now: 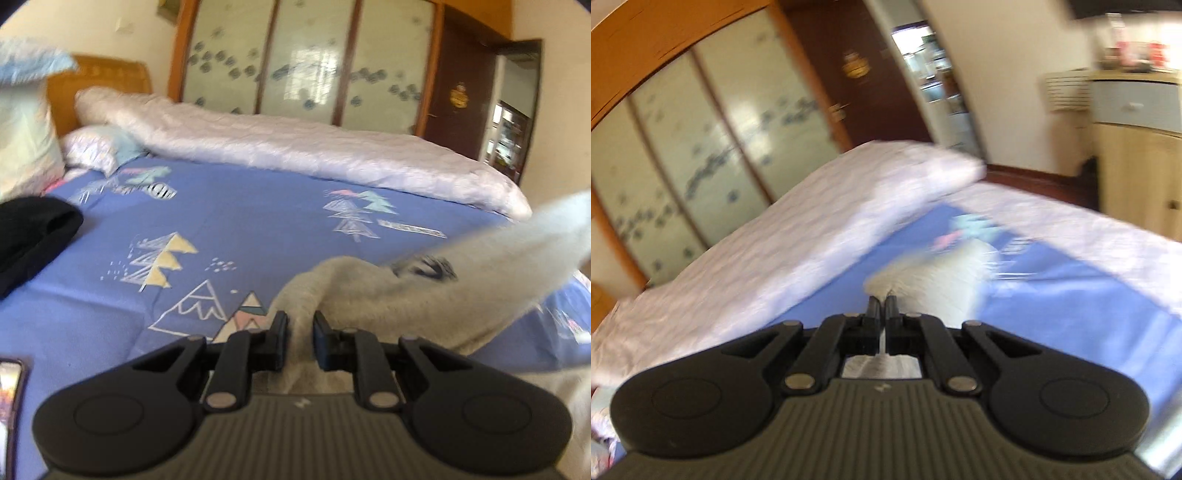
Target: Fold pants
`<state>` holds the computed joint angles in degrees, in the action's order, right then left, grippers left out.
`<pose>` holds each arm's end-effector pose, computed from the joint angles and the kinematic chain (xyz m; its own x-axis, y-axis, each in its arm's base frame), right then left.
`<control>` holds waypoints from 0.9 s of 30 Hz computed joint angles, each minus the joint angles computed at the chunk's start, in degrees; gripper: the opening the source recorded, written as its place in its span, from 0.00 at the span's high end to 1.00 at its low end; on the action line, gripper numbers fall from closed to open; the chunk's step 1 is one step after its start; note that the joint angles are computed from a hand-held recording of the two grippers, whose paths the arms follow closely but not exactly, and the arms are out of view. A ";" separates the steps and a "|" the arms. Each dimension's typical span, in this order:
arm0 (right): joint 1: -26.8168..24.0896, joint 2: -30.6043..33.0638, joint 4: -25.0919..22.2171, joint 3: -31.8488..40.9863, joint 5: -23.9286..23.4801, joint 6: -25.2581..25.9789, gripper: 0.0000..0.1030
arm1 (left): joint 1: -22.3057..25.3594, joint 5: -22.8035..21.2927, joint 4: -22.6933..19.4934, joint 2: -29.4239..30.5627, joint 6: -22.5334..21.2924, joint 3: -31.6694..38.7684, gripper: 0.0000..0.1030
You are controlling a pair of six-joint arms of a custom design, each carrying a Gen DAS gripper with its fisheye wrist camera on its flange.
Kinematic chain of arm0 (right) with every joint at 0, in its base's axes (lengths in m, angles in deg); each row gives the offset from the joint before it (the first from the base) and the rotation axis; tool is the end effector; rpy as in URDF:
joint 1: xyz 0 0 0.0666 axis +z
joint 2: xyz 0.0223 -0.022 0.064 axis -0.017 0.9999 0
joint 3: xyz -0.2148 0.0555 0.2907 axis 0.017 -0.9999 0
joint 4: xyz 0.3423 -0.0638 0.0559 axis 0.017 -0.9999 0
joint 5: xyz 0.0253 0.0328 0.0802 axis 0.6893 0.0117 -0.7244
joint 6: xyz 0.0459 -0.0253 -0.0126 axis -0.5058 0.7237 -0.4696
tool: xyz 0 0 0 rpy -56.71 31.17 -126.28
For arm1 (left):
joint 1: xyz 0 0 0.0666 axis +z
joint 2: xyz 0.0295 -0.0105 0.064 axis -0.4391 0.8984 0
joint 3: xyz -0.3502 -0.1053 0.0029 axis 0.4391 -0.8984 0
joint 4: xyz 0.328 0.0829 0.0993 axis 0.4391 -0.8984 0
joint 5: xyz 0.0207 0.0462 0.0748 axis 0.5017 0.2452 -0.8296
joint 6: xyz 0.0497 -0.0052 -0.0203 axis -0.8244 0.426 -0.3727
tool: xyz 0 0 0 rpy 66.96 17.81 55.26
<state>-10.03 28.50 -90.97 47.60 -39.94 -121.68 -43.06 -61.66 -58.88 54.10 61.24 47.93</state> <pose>0.3676 -0.0636 0.6006 -0.2511 0.5829 -0.7728 0.4751 0.7698 0.4262 0.2370 -0.0641 0.4315 -0.4995 -0.1463 -0.8539 -0.0564 0.9890 -0.1365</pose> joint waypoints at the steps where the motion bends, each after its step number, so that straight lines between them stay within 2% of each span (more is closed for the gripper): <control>1: -2.40 -2.86 -0.64 -2.98 -1.32 0.42 0.96 | -2.08 -1.53 -1.37 -0.78 -0.66 0.20 0.86; 3: -6.27 -8.44 -1.91 -9.54 -3.54 0.45 0.95 | -7.57 -4.80 -4.25 -2.47 -3.36 0.21 0.85; 4: -8.39 -11.44 -2.30 -13.34 -4.78 0.64 0.95 | -10.25 -5.04 -6.22 -3.29 -5.44 0.23 0.85; 7: -13.66 -19.01 -3.66 -23.03 -6.35 0.15 0.95 | -17.34 -4.28 -12.66 -5.65 -9.11 0.39 0.77; 9: -17.33 -22.38 -5.42 -28.56 -7.28 -0.52 0.95 | -19.51 -1.30 -16.32 -8.01 -10.49 0.81 0.66; 11: -19.72 -23.83 -7.68 -32.41 -6.74 -0.56 0.95 | -17.09 3.65 -18.31 -9.78 -10.75 2.04 0.59; 12: -21.26 -24.51 -8.10 -34.07 -7.74 -1.26 0.95 | -14.31 6.05 -18.66 -10.21 -10.56 2.96 0.53; 13: -22.60 -25.08 -8.23 -35.50 -9.12 -2.28 0.95 | -10.81 8.20 -18.60 -10.08 -10.03 3.98 0.48; 15: -24.10 -25.85 -7.99 -37.75 -11.01 -4.32 0.95 | -2.49 13.79 -18.17 -8.06 -8.84 6.09 0.48; 16: -24.19 -26.14 -7.52 -38.67 -11.25 -5.06 0.95 | 2.15 16.95 -17.82 -6.06 -8.37 7.32 0.48; 18: -23.68 -26.28 -6.80 -39.19 -10.80 -5.36 0.95 | 8.15 20.98 -16.32 -1.26 -7.28 9.23 0.46; 20: -22.84 -26.27 -6.22 -39.35 -10.23 -6.39 0.95 | 11.85 25.83 -15.68 4.86 -7.51 11.16 0.35; 21: -22.44 -26.15 -5.98 -39.42 -10.12 -7.31 0.95 | 13.18 27.56 -16.32 8.67 -7.39 12.53 0.24; 22: -23.17 -26.82 -6.07 -40.00 -10.75 -7.33 0.95 | 13.81 28.20 -17.25 12.06 -6.66 13.89 0.23; 24: -23.78 -26.93 -6.05 -40.08 -11.49 -7.49 0.95 | 15.22 31.50 -19.31 17.52 -5.83 15.98 0.23; 25: -24.72 -26.66 -5.80 -40.09 -12.19 -6.80 0.95 | 15.74 33.01 -20.19 19.07 -5.26 15.85 0.28; 26: -24.94 -26.60 -5.91 -39.98 -12.40 -6.60 0.95 | 15.81 33.95 -21.69 20.65 -4.83 16.23 0.39; 27: -25.30 -26.35 -5.96 -39.91 -12.72 -6.37 0.95 | 15.68 35.62 -22.91 20.88 -5.87 15.69 0.75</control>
<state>-35.34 2.15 -96.93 7.69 -52.66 -128.05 -27.37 -26.04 -81.79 74.98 55.37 63.62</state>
